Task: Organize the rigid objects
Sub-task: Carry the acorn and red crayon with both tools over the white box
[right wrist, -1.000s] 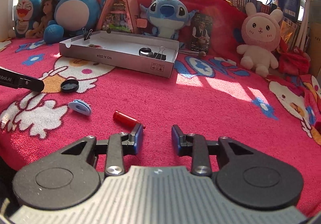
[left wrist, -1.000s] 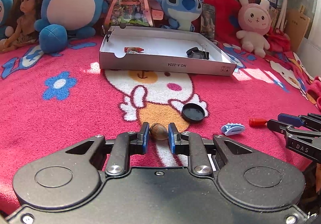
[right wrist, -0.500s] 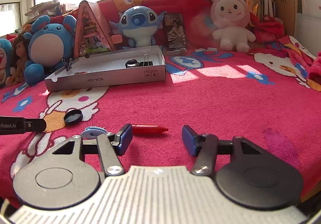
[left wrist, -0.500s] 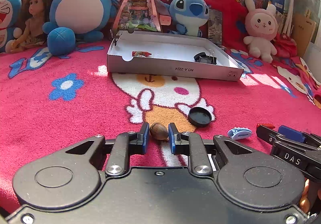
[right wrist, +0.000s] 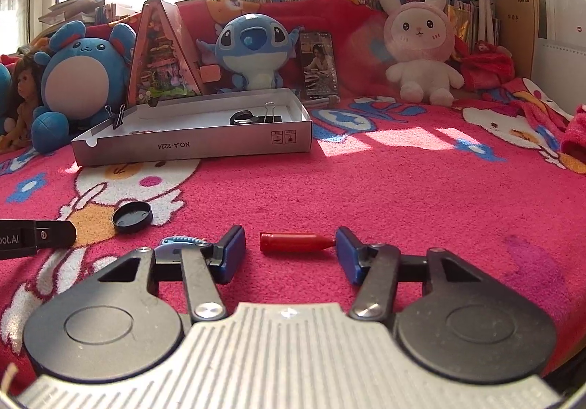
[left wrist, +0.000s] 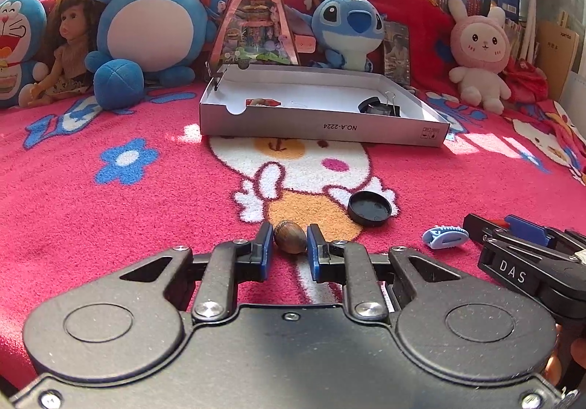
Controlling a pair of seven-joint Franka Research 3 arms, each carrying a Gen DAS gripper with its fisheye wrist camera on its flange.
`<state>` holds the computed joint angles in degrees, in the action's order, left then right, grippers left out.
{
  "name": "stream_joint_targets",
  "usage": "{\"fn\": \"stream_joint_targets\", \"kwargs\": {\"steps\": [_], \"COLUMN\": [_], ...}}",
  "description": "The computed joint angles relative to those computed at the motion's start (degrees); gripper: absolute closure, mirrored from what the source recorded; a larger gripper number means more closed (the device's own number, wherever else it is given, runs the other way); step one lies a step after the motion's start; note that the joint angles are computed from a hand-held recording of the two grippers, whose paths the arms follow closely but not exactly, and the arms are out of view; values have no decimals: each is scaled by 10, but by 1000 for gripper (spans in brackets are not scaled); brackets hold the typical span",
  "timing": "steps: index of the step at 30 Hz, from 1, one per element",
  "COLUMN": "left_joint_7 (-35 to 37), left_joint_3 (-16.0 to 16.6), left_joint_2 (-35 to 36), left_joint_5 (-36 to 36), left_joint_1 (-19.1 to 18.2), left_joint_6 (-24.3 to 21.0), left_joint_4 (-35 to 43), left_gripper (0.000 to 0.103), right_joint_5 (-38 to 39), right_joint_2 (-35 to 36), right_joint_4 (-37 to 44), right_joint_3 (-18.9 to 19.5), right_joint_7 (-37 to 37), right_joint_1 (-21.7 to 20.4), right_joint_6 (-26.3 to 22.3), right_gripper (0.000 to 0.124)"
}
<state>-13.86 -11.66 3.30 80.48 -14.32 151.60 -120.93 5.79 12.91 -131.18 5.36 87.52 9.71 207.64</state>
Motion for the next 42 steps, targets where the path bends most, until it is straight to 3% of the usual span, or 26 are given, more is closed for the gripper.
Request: {"fn": "stream_joint_targets", "kwargs": {"steps": [12, 16, 20, 24, 27, 32, 36, 42], "left_joint_7": [11, 37, 63, 102, 145, 246, 329, 431], "left_joint_3": [8, 16, 27, 38, 46, 57, 61, 66], "left_joint_2": [1, 14, 31, 57, 80, 123, 157, 204], "left_joint_5": [6, -7, -27, -55, -89, -187, -278, -397], "left_joint_1": [10, 21, 30, 35, 33, 34, 36, 37], "left_joint_6": [-1, 13, 37, 55, 51, 60, 50, 23], "left_joint_4": [19, 48, 82, 125, 160, 212, 251, 310], "left_gripper": [84, 84, 84, 84, 84, 84, 84, 84], "right_joint_5": [-200, -275, -356, -388, -373, -341, -310, -284], "right_joint_2": [15, 31, 60, 111, 139, 202, 240, 276], "right_joint_4": [42, 85, 148, 221, 267, 351, 428, 528], "right_joint_3": [52, 89, 166, 281, 307, 372, 367, 330], "right_joint_7": [137, 195, 250, 250, 220, 150, 109, 49], "right_joint_1": [-101, -150, -230, -322, -329, -348, -316, -253], "right_joint_6": [-29, -50, -91, -153, -188, -288, -367, -468], "right_gripper": [75, 75, 75, 75, 75, 75, 75, 75]}}
